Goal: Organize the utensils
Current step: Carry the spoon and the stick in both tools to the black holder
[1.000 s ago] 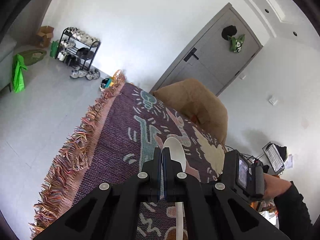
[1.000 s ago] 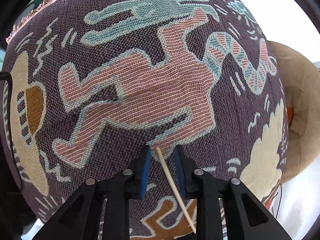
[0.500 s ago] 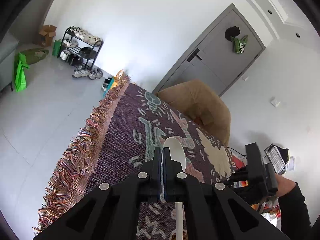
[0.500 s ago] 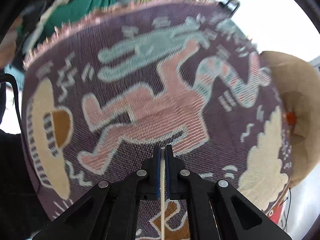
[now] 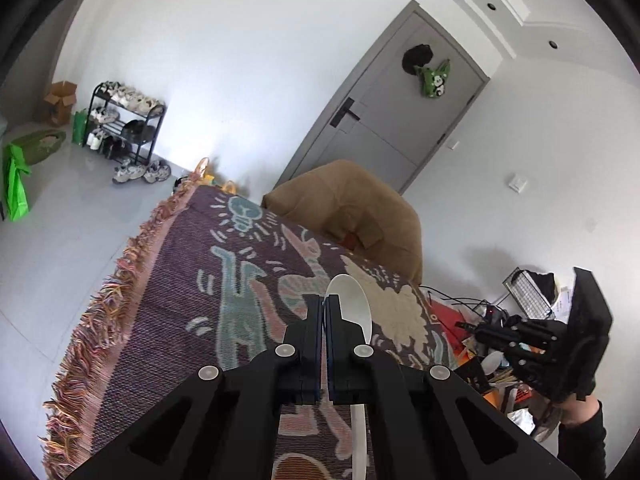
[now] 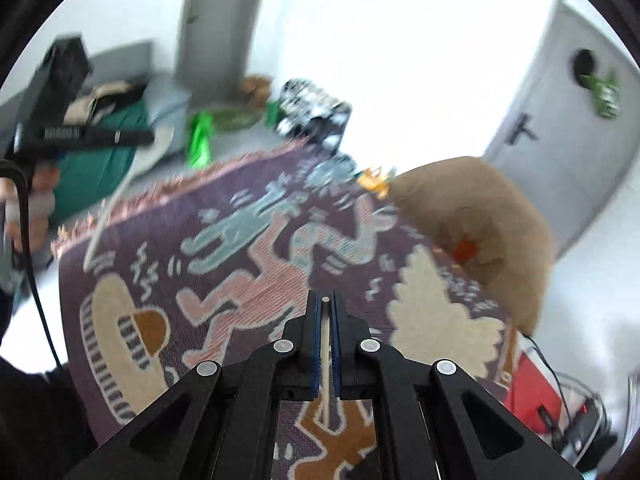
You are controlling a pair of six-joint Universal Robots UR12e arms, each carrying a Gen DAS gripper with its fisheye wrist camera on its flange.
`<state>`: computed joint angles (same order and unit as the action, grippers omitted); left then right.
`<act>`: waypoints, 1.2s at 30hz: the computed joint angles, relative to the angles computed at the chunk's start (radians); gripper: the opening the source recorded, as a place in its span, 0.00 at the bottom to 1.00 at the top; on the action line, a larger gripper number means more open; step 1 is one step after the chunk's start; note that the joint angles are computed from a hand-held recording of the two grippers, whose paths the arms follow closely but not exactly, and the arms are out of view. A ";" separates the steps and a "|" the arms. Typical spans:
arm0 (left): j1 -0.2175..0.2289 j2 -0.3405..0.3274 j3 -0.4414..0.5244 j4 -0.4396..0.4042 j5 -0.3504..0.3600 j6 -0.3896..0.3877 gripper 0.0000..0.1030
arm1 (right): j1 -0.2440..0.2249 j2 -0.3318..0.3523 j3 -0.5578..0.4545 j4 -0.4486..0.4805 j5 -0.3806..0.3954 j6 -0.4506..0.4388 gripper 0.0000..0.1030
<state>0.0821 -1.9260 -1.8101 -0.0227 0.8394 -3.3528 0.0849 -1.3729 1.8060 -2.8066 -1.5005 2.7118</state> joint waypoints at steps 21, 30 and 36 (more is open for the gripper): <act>-0.129 0.039 0.037 0.018 0.019 0.101 0.01 | -0.104 -0.166 0.208 -0.549 -0.141 0.422 0.05; -0.194 0.033 0.078 -0.028 0.061 0.164 0.01 | -0.156 -0.178 0.257 -0.605 -0.098 0.483 0.05; -0.232 0.020 0.106 -0.047 0.087 0.189 0.01 | -0.178 -0.151 0.273 -0.606 -0.035 0.493 0.05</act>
